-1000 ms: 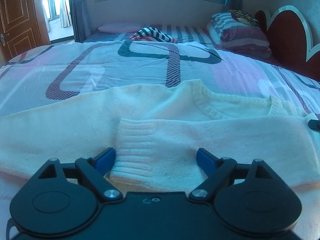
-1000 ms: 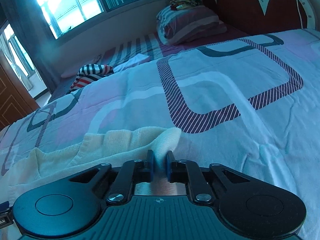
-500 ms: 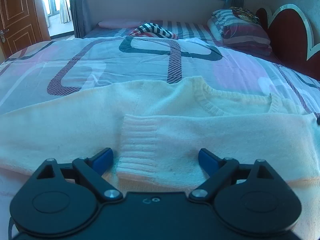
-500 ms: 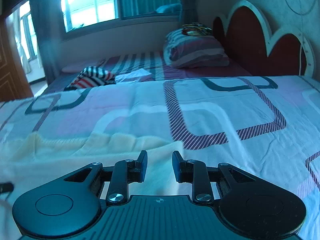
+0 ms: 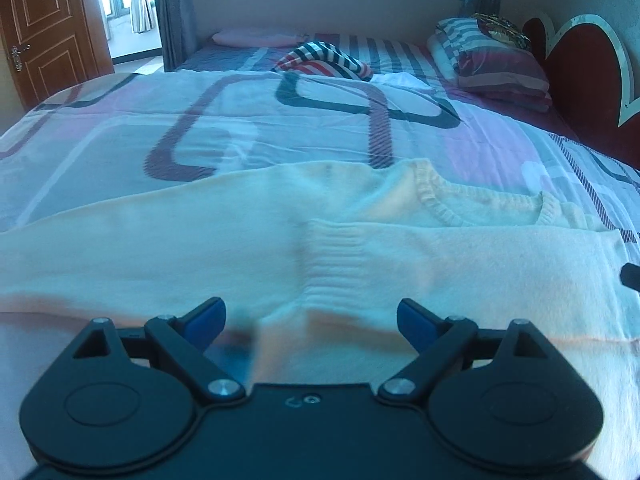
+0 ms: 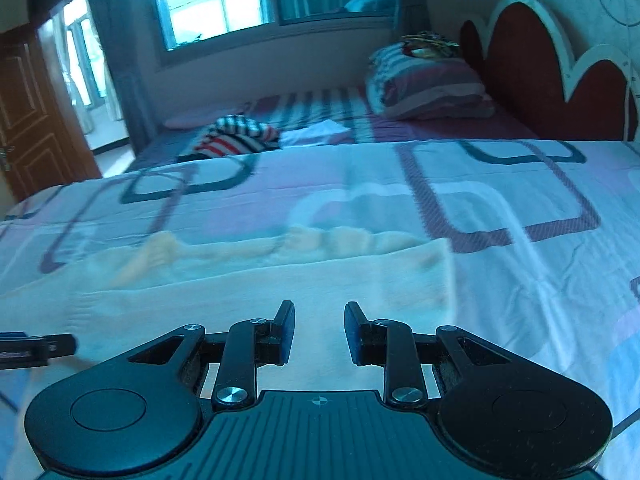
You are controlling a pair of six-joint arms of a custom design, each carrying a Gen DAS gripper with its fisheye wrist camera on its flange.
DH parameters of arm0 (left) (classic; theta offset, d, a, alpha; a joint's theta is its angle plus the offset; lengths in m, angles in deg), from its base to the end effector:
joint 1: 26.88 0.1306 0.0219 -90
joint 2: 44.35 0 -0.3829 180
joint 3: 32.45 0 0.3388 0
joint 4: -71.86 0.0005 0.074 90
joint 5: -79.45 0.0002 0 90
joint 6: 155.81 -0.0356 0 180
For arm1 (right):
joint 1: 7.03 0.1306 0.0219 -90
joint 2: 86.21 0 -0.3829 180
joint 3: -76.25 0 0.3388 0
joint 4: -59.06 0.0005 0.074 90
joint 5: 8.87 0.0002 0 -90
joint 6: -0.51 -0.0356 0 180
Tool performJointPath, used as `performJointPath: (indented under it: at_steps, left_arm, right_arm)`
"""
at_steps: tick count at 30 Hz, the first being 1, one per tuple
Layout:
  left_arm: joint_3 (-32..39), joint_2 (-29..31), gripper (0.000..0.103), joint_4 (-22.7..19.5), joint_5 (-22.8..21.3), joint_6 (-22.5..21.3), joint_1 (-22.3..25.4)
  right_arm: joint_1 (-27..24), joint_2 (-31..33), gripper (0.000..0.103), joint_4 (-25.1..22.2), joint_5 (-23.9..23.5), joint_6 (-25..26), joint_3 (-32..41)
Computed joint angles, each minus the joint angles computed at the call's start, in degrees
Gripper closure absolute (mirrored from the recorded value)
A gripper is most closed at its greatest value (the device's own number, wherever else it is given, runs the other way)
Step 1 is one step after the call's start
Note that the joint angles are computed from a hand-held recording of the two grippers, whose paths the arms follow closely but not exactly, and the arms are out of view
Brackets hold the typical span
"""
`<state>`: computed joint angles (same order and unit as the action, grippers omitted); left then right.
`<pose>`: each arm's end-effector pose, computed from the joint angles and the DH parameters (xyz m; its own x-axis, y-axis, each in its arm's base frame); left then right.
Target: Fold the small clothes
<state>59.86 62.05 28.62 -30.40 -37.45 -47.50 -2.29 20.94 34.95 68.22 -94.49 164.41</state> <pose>0.4875 -0.1710 0.3249 -0.7692 -0.1880 -0.6108 -0.2337 0.9723 -0.0049 0.5320 0.0516 0.3118 -0.6995 0.0272 -0.7141 -0.1828 0.9592 0.2157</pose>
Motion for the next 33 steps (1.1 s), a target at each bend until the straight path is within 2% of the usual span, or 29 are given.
performJointPath:
  at_steps: [5,13,21,24,28,33]
  left_arm:
    - [-6.9,-6.9,0.011,1.1,1.3,0.6,3.2]
    - [-18.3,-17.7,0.011,3.3,5.9,3.3,14.3]
    - [-23.6,-20.8,0.011,6.3,11.7,3.5,27.2]
    - [-25.2,-20.8,0.014,9.1,14.2,4.5,31.2]
    - [-27.0,-20.0,0.02,14.9,16.8,4.8,34.5]
    - [-28.6,-18.7,0.031,22.5,16.6,6.3,36.0]
  right_arm:
    - [5.7,-2.5,0.074,-0.2,-1.8,-1.3,-1.9]
    - [15.0,-1.4,0.074,0.4,-1.0,-3.8,-1.9]
    - [20.4,1.9,0.074,0.8,1.0,-6.0,0.9]
    - [21.5,3.2,0.074,0.8,1.7,-6.8,2.2]
    - [21.9,4.4,0.074,0.9,2.7,-7.2,3.2]
    - [21.8,6.0,0.074,1.2,4.1,-8.0,4.7]
